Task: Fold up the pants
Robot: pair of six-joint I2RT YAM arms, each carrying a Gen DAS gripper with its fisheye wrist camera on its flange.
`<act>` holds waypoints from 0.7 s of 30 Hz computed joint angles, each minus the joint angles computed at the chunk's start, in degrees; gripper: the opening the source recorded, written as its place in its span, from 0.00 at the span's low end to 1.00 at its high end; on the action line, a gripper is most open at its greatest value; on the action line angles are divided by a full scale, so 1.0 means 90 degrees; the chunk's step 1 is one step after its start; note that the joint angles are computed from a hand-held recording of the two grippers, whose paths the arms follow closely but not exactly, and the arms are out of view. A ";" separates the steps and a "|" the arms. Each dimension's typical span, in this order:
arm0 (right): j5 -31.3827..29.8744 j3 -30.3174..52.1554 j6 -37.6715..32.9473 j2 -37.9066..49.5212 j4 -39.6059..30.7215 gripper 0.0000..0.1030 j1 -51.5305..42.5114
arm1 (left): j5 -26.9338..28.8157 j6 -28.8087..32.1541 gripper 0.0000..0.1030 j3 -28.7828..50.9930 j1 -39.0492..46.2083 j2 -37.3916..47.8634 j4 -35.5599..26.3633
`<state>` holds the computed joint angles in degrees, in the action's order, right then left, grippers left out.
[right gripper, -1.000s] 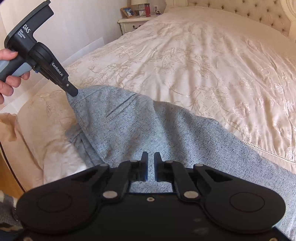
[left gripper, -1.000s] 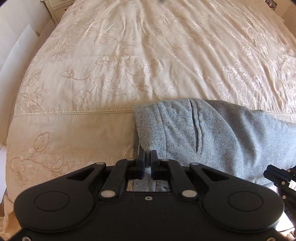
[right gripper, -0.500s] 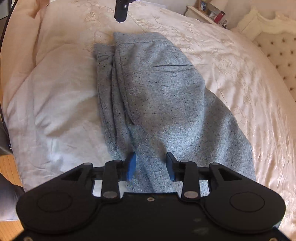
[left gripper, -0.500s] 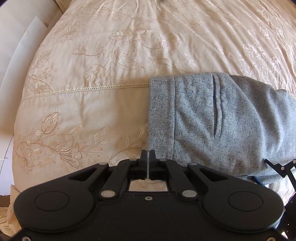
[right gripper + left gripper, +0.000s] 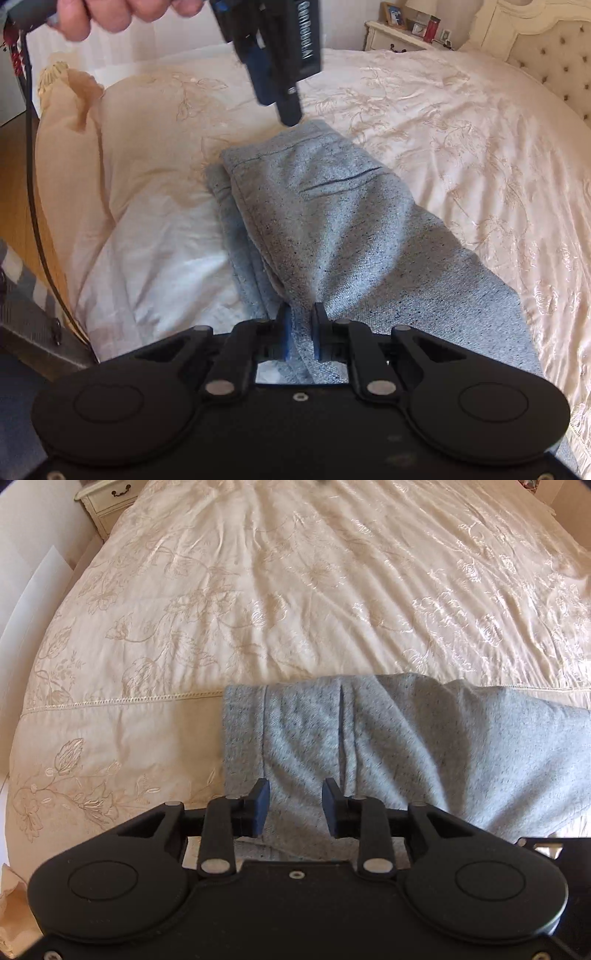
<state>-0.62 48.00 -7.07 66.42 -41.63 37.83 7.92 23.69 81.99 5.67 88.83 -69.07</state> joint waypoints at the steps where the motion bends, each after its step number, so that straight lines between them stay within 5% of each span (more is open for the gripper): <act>1: -0.0031 -0.0090 -0.0025 0.0135 0.0061 0.12 0.0079 | 0.0030 -0.0148 0.39 -0.0104 -0.0162 0.0059 0.0135; 6: 0.0167 -0.0376 0.0082 0.0531 0.0428 0.19 0.0351 | -0.0190 -0.0700 0.39 -0.0766 -0.0697 0.0667 0.0708; 8: -0.0138 -0.0336 0.0169 0.0376 0.0310 0.21 0.0122 | -0.0778 -0.0621 0.43 -0.1238 -0.0809 0.0841 0.1003; 10: -0.0383 -0.0223 0.0194 0.0125 0.0052 0.21 -0.0228 | -0.0668 -0.0427 0.45 -0.1531 -0.0551 0.0864 0.1181; 15: -0.1150 0.0197 0.0292 -0.0292 -0.0488 0.24 -0.1907 | -0.0888 -0.0289 0.44 -0.1685 -0.0423 0.0555 0.1029; 21: -0.1546 0.1070 0.0148 0.1132 0.0166 0.29 -0.4010 | -0.0900 -0.0778 0.36 -0.1566 -0.0949 -0.0043 0.1076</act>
<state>-14.54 57.64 -5.73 76.60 -40.14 1.74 -0.18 16.69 67.90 -2.87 88.44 -59.38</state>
